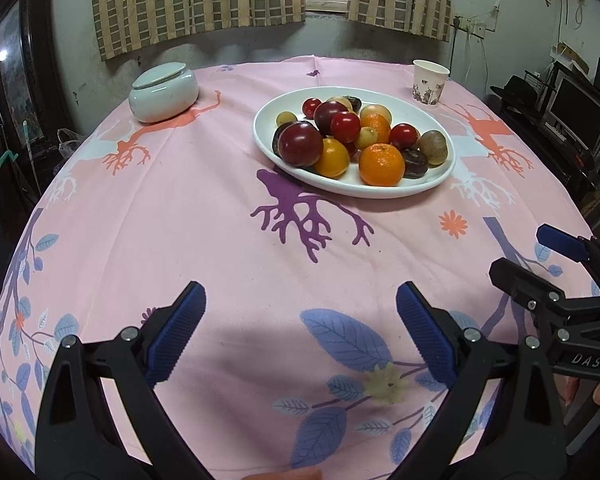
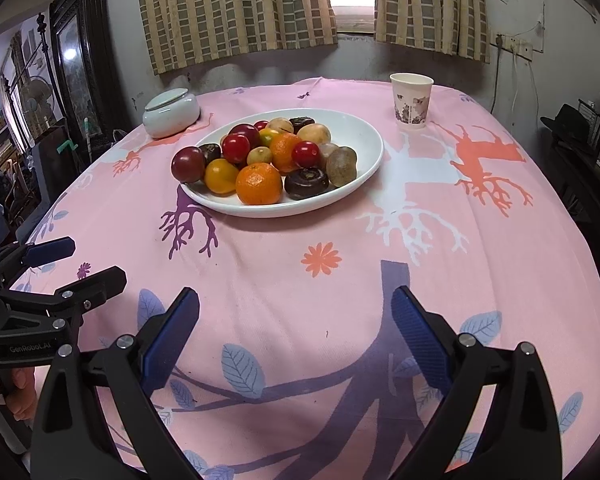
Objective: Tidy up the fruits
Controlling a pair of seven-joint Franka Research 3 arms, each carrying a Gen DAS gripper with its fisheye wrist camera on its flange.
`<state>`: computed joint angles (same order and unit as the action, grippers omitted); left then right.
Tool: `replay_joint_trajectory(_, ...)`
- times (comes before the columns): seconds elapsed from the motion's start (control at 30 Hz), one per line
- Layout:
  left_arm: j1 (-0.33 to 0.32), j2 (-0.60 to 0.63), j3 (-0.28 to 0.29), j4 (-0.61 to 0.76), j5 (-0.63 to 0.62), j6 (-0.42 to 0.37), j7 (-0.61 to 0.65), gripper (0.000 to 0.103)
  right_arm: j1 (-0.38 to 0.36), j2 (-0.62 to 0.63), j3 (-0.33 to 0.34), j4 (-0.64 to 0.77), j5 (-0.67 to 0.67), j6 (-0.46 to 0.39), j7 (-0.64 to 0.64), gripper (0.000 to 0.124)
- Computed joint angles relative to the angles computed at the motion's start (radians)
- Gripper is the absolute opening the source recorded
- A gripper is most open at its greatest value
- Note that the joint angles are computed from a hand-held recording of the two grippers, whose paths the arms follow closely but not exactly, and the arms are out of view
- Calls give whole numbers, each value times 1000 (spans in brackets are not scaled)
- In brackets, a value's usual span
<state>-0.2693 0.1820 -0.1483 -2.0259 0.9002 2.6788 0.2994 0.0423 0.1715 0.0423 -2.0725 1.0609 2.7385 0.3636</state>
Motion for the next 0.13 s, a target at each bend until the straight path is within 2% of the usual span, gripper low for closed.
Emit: replay_joint_trajectory(0.13, 2, 4, 0, -2, -16, 4, 6, 98, 1, 2, 0, 0, -6, 2, 4, 97)
